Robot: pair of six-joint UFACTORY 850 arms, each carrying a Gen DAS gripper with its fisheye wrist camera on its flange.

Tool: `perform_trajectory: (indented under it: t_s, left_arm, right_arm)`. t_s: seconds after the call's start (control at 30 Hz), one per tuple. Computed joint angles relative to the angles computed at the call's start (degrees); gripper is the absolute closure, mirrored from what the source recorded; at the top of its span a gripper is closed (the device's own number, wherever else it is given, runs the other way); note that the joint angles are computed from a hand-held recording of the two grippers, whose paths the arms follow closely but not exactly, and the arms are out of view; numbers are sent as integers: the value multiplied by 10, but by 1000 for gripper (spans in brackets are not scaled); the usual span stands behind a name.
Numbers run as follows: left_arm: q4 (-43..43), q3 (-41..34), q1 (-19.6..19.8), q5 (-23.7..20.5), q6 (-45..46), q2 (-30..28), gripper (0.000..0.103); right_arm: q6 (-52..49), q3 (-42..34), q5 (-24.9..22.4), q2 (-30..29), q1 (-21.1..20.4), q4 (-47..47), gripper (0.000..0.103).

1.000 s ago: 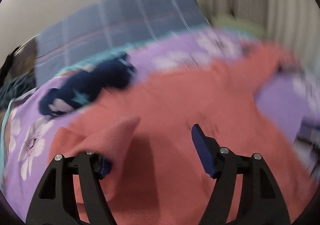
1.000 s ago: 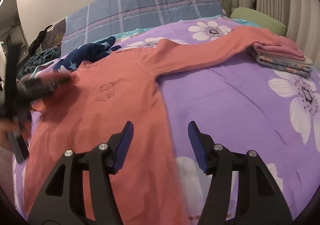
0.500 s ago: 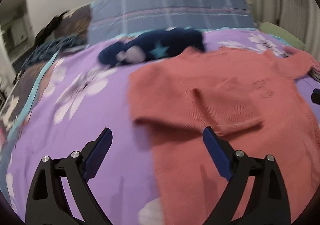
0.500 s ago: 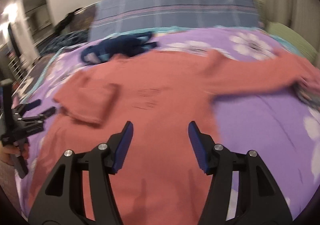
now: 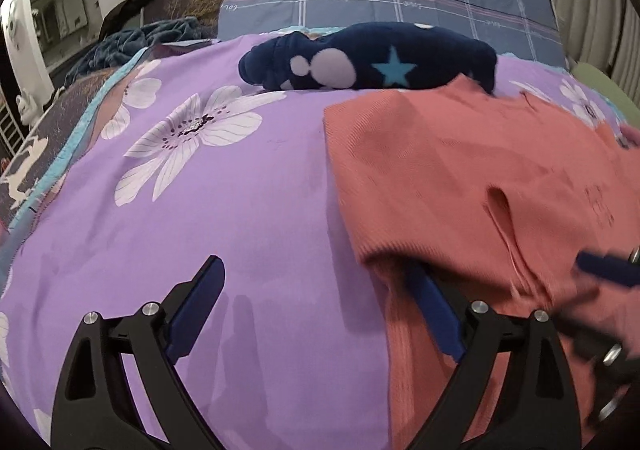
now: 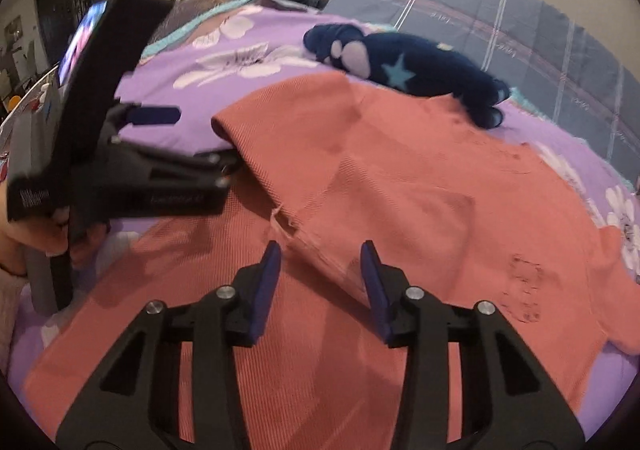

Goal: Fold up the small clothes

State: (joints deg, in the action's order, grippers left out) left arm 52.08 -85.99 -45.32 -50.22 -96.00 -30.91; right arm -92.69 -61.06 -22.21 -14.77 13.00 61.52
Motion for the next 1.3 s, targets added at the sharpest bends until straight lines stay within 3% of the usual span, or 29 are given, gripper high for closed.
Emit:
perform_trajectory:
  t_s: [0.03, 0.1, 0.13, 0.3, 0.4, 0.47, 0.53, 0.6, 0.8, 0.97, 1.0, 1.07, 1.13, 1.3]
  left_arm:
    - [0, -1, 3, 3, -4, -1, 11]
    - [-1, 0, 9, 13, -14, -1, 11]
    - [-6, 2, 11, 19, -18, -2, 11]
    - [-6, 12, 13, 32, -30, 2, 11]
    - [-6, 3, 9, 17, -24, -6, 11]
    - [-10, -9, 6, -1, -9, -15, 11]
    - [-14, -20, 4, -15, 4, -22, 10]
    - [-16, -26, 3, -26, 10, -27, 9]
    - [-17, -32, 2, -35, 15, -31, 9]
    - [-21, -23, 10, -9, 2, -22, 9]
    - [-14, -20, 11, -1, -9, -19, 9]
    - [3, -19, 14, 6, -28, -17, 9]
    - [-4, -31, 15, -7, -17, -25, 9]
    - [-9, -31, 11, -13, -17, -29, 9]
  right_arm:
    - [18, -5, 0, -7, 1, -14, 62]
    - [67, -19, 10, -18, 1, -49, 89]
    - [85, -28, -2, -22, -8, -53, 98]
    - [115, -59, -86, -13, -115, 66, 98]
    - [233, -87, -103, -37, -177, -4, 90]
    - [339, -104, -104, -60, -205, -67, 63]
    - [401, -121, -138, -87, -238, -91, 63]
    - [384, -130, -182, -98, -256, -67, 66]
    - [309, -146, -253, -107, -239, -19, 63]
    - [377, -186, -222, -144, -185, -99, 58]
    - [380, -186, -209, -146, -178, -87, 60]
    - [368, -198, -221, -148, -170, -69, 99]
    - [324, -190, -223, -130, -173, -13, 99]
    - [156, -152, -160, -61, -197, 170, 99]
